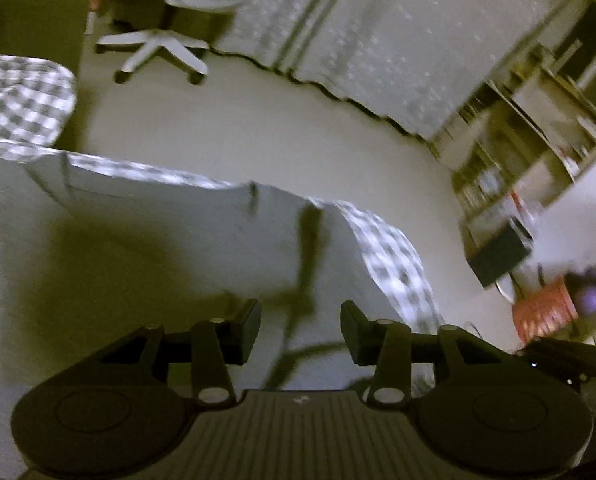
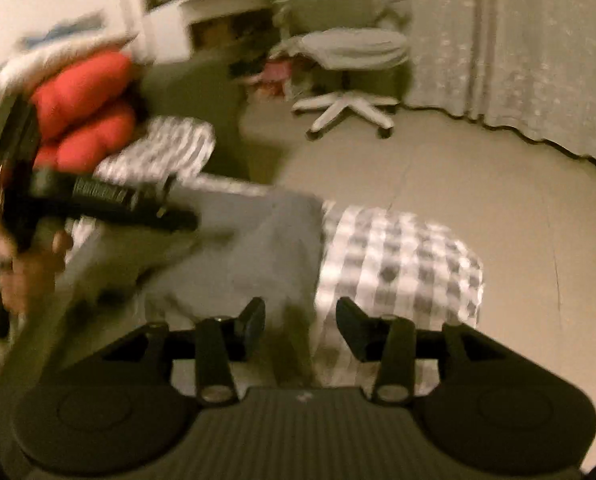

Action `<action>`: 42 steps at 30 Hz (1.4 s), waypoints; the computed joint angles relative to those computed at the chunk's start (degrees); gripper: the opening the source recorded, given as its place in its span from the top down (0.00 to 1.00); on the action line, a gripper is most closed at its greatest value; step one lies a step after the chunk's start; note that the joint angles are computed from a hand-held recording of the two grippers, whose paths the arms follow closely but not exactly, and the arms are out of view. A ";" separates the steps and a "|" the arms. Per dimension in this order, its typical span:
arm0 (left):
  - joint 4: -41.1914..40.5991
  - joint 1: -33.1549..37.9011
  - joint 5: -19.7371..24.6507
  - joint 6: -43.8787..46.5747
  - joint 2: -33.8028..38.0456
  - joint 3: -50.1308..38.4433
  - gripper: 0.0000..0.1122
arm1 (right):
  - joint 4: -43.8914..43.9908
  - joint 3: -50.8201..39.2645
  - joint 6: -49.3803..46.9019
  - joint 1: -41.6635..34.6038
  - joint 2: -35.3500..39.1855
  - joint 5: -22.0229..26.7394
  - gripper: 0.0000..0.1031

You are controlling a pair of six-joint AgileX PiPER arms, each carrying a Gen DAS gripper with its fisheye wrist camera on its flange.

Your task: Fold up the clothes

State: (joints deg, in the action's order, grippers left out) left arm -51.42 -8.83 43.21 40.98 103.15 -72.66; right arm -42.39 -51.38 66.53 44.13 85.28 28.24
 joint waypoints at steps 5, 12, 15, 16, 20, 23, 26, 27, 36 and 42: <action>4.16 -2.52 0.78 0.49 -0.88 1.31 0.51 | 7.98 1.01 -17.31 3.80 0.13 -3.93 0.54; 9.92 -6.77 -5.14 0.46 -3.18 5.41 0.98 | 7.34 -6.19 -22.03 8.28 9.00 3.97 0.75; 9.31 -5.94 -4.77 1.60 -3.84 5.13 1.00 | 7.91 -7.39 -22.72 8.57 10.86 4.19 0.92; 7.38 -4.98 -4.49 2.90 -4.21 4.97 1.00 | 7.76 -7.25 -22.78 8.69 10.93 3.78 0.93; -0.51 -0.08 -1.02 8.25 -5.15 2.80 1.00 | 3.16 -6.83 -15.21 9.26 9.23 1.25 0.94; -1.76 2.91 1.52 7.38 -4.23 -0.18 1.00 | -4.38 -8.88 -1.11 10.33 9.36 1.15 0.94; 0.53 4.46 1.33 4.48 -2.23 -2.48 1.00 | -5.86 -14.25 6.54 11.13 14.10 1.67 0.94; 1.28 4.83 0.65 3.87 -1.53 -2.86 1.00 | -5.83 -16.14 7.83 11.62 16.17 1.63 0.94; -0.34 7.41 -0.37 3.11 3.47 -3.79 1.00 | -5.17 -25.35 18.57 17.68 22.49 10.05 0.49; -3.93 7.51 2.41 4.50 3.03 -4.48 1.00 | -10.02 -19.19 43.17 38.83 17.11 30.62 0.49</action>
